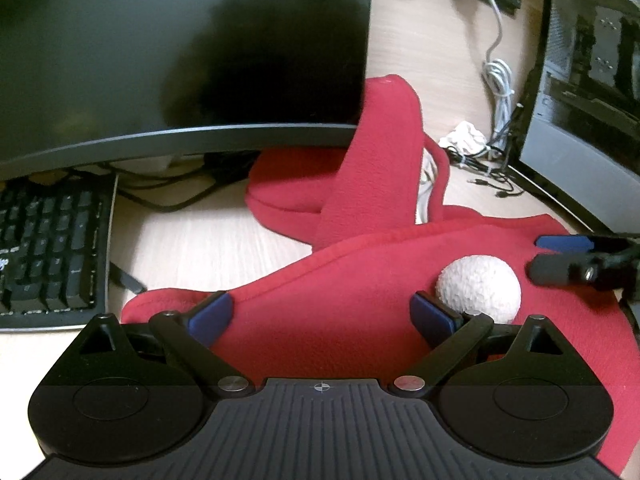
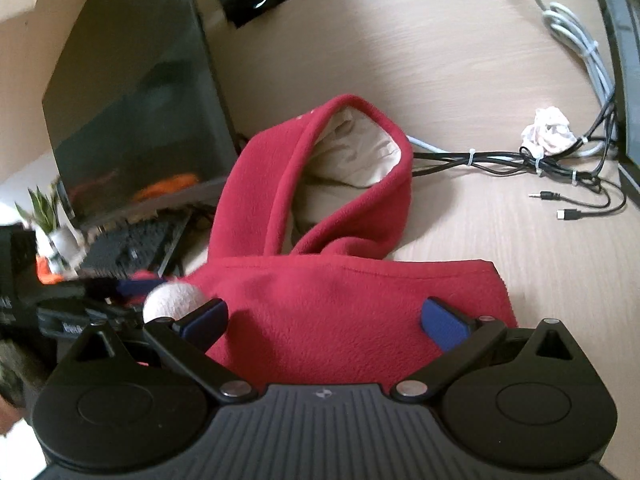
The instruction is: Fold clothes
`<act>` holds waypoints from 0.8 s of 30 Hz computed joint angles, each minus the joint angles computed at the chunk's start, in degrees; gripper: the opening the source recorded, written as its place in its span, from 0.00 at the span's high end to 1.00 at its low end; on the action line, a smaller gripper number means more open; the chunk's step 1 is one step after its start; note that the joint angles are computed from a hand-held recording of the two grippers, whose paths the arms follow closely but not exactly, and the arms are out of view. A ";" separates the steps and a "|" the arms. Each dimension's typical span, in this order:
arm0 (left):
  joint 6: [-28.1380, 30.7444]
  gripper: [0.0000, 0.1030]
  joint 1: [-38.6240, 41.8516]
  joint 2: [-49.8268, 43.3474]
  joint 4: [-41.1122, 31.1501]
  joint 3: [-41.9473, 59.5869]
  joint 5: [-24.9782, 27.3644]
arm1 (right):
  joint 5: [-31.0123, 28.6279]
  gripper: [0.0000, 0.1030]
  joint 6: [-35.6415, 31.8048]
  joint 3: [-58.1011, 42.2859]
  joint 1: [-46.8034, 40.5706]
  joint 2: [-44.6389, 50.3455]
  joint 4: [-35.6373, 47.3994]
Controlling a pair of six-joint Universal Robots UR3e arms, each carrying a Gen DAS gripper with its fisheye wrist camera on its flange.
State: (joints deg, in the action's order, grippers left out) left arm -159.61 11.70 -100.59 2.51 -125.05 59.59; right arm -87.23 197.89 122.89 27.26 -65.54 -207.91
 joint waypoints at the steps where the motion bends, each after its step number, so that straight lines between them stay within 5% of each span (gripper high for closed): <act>1: 3.05 0.04 0.41 0.80 -2.57 0.33 -1.11 | -1.32 0.00 -1.66 -0.58 0.93 -0.98 2.89; 5: 17.57 0.04 3.51 5.42 -13.19 -0.31 -7.16 | -6.87 0.00 -5.13 1.94 5.02 -6.81 10.60; 10: 17.54 0.03 3.89 11.74 -12.32 -5.88 -7.13 | -13.69 0.00 -4.18 0.70 11.07 -11.50 21.42; 12: 16.72 0.03 3.82 15.28 -10.66 -7.79 -7.50 | -10.08 0.00 -4.35 -1.16 8.64 -14.94 28.39; 14: 16.61 0.03 6.56 20.35 -11.52 -9.91 -13.58 | -5.04 0.00 -3.03 -2.63 4.53 -18.59 31.34; 18: 19.35 0.02 9.08 23.71 -22.83 -9.08 -24.55 | 10.18 0.00 8.91 -8.31 -7.41 -18.33 26.19; 21: 18.53 0.02 7.09 24.34 -21.03 -11.78 -20.65 | 21.98 0.00 24.99 -18.40 -14.81 -6.74 17.70; 24: 18.59 0.02 6.23 26.23 -19.71 -15.24 -17.44 | 22.82 0.00 37.55 -30.09 -16.22 6.13 12.80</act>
State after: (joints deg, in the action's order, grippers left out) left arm -141.02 17.94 -74.37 -17.20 -140.29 42.15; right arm -64.41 235.45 92.79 11.05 -59.41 -195.11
